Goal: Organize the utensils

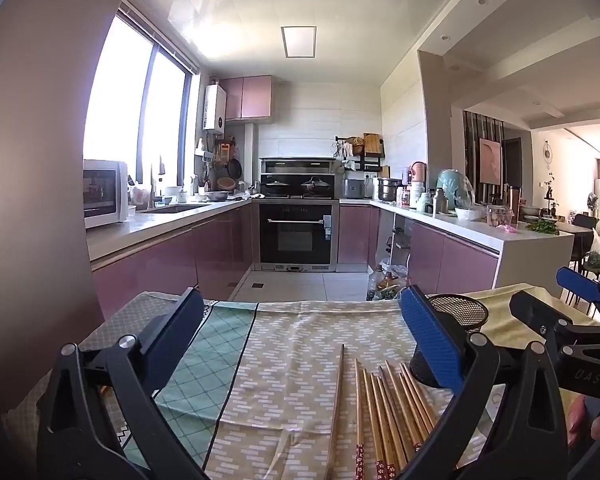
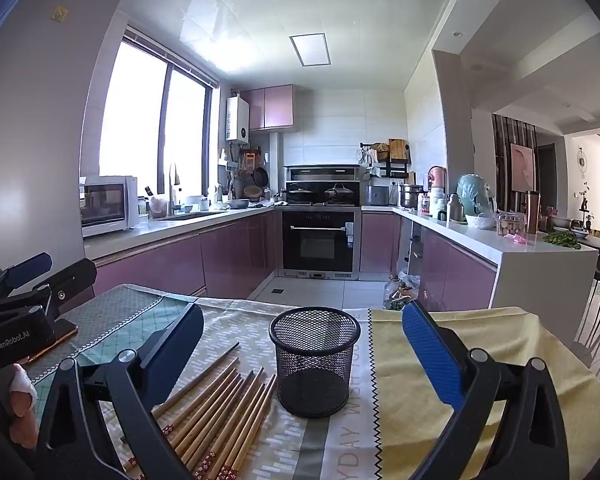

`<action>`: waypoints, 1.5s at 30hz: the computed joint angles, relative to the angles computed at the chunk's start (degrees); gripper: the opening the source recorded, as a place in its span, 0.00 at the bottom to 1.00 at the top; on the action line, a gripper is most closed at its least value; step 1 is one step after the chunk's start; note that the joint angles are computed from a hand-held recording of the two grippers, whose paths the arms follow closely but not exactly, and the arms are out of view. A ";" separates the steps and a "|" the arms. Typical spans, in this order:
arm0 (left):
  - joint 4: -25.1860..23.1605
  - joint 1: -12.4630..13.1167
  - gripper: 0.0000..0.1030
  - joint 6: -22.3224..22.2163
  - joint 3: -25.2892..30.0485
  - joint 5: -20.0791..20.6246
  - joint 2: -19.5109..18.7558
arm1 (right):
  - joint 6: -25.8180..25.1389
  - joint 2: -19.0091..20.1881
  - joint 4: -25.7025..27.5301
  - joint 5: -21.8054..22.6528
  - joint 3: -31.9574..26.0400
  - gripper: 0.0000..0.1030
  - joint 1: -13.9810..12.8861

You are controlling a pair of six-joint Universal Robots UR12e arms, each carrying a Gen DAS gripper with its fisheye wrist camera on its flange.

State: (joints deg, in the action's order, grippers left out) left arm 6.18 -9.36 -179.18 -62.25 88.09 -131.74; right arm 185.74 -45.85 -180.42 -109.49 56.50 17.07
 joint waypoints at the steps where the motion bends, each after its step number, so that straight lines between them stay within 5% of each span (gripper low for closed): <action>1: -0.01 -0.02 0.94 -0.05 -0.09 0.08 0.10 | 0.00 0.16 0.14 -0.12 -0.26 0.94 0.05; 45: 0.34 0.25 0.94 -0.73 -0.46 0.01 0.19 | 0.22 0.91 1.21 -0.43 -1.78 0.94 0.42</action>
State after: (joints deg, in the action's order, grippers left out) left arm 6.52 -9.10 -179.91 -62.71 88.09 -131.55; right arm 185.97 -44.94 -179.21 -109.93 54.72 17.48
